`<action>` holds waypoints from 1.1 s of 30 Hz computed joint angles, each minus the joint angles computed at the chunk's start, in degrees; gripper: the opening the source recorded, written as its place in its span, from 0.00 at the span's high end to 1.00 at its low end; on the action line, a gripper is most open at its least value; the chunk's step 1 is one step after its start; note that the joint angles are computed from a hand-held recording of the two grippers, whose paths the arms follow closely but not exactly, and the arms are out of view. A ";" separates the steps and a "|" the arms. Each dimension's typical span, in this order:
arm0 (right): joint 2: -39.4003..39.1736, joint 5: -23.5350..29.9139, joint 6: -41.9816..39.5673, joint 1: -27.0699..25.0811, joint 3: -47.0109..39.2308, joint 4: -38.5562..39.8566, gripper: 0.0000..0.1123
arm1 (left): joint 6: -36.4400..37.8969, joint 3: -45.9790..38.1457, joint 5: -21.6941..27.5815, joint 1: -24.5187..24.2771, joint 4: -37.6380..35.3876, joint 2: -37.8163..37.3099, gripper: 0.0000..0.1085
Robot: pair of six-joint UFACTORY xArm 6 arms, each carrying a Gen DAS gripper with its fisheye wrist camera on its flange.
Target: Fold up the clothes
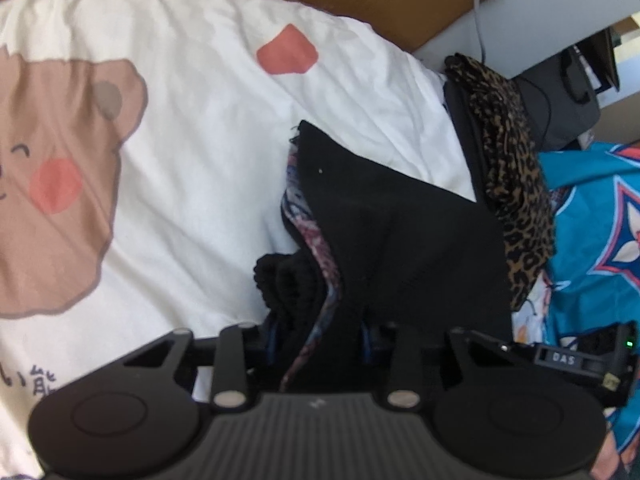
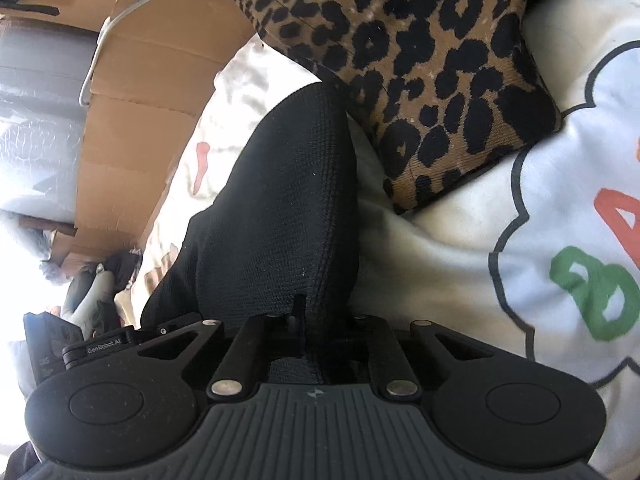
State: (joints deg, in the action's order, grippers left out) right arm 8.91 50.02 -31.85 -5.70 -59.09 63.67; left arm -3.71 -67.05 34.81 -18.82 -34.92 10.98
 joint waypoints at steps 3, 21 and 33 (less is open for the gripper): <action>-1.21 -0.49 0.62 0.51 0.03 -1.62 0.94 | -3.79 -0.31 0.42 -0.63 5.04 -0.69 0.67; -10.14 0.29 3.33 1.68 -0.52 -8.26 0.94 | -17.41 0.27 2.01 -2.89 21.58 -9.03 0.69; -17.70 6.33 10.31 0.35 -7.38 -13.95 0.94 | -28.60 -5.51 7.04 -5.22 31.81 -16.16 0.70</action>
